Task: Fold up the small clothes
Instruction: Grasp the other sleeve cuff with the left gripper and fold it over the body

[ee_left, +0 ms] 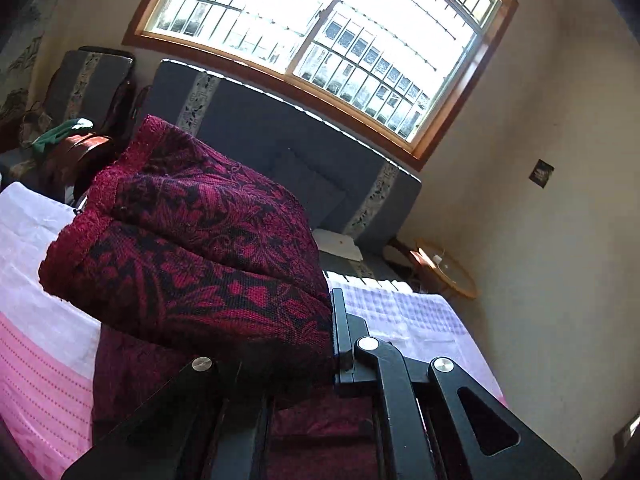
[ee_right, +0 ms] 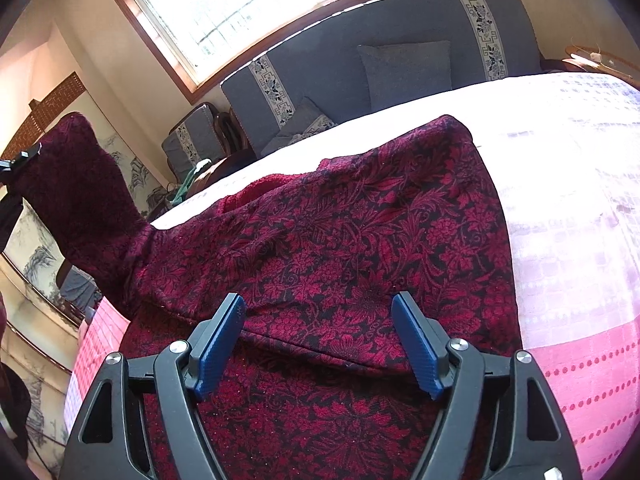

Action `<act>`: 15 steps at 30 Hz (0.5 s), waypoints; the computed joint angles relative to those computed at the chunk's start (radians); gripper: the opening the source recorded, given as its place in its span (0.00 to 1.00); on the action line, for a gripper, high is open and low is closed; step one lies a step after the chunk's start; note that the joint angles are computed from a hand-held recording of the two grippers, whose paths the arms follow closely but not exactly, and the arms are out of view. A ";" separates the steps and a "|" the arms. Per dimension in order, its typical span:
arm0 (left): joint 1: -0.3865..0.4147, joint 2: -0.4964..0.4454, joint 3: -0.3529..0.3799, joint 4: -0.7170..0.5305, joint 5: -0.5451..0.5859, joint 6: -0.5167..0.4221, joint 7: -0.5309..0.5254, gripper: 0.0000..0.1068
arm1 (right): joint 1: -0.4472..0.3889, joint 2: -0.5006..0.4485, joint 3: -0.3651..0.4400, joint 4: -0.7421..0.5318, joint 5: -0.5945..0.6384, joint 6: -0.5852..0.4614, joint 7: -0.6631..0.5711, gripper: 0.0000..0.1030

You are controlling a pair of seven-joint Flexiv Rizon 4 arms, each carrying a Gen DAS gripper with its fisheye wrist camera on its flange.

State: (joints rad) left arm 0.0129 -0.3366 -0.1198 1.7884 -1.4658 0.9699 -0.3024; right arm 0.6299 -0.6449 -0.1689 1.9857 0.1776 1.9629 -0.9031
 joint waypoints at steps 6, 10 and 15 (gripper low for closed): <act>-0.036 -0.093 -0.044 -0.001 0.167 -0.060 -0.079 0.06 | -0.088 -0.011 0.092 0.000 -0.017 0.073 0.011 0.71; -0.048 -0.112 -0.070 0.018 0.176 -0.050 -0.002 0.13 | -0.100 -0.015 0.109 0.000 -0.020 0.086 0.006 0.72; -0.071 -0.076 -0.090 0.071 0.185 -0.006 0.134 0.67 | -0.136 -0.019 0.144 0.008 -0.029 0.122 0.011 0.73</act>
